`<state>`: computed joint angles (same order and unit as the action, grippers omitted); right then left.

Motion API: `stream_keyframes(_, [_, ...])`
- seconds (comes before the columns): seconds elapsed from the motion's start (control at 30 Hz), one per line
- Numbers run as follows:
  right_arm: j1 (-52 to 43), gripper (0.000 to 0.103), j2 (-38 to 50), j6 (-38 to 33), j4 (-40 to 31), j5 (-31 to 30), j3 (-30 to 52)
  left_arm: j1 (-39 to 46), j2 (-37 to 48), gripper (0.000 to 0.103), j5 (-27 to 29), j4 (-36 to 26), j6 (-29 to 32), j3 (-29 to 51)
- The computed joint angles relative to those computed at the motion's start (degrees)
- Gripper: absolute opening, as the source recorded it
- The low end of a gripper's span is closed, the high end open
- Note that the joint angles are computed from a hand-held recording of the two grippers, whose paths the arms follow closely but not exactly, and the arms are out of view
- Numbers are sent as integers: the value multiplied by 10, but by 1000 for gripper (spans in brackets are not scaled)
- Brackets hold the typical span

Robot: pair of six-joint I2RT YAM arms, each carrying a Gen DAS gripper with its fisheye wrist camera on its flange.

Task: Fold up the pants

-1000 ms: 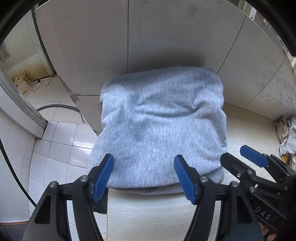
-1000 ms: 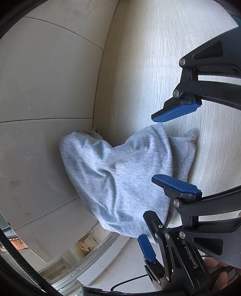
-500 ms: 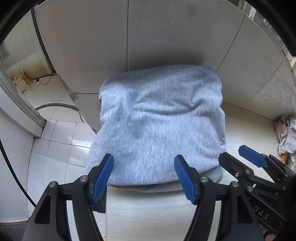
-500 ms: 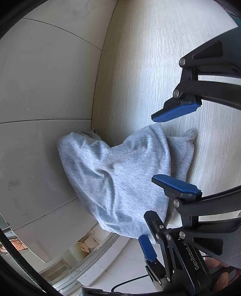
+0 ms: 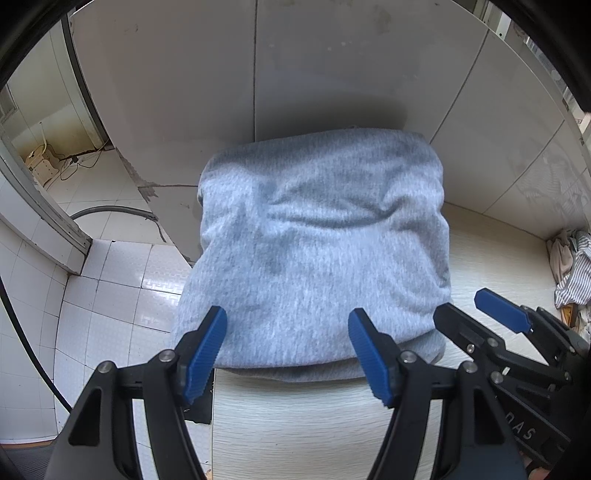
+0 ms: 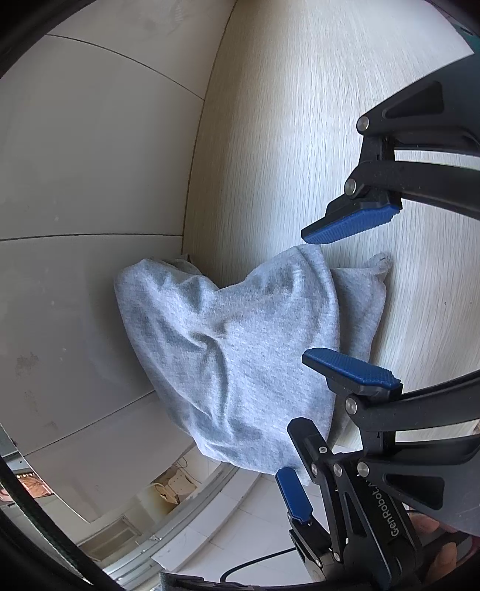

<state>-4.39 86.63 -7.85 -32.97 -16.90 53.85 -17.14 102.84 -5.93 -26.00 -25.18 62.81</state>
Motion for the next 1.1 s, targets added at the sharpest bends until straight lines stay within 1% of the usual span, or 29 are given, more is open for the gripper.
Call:
stream_keyframes(0.53, [5,60,0,3,-5,5,3,3,6,72,3,1,7,2])
stream_keyframes(1.1, [4,60,3,5,0,5,-2,-7,9,72,-9,-2,-8,1])
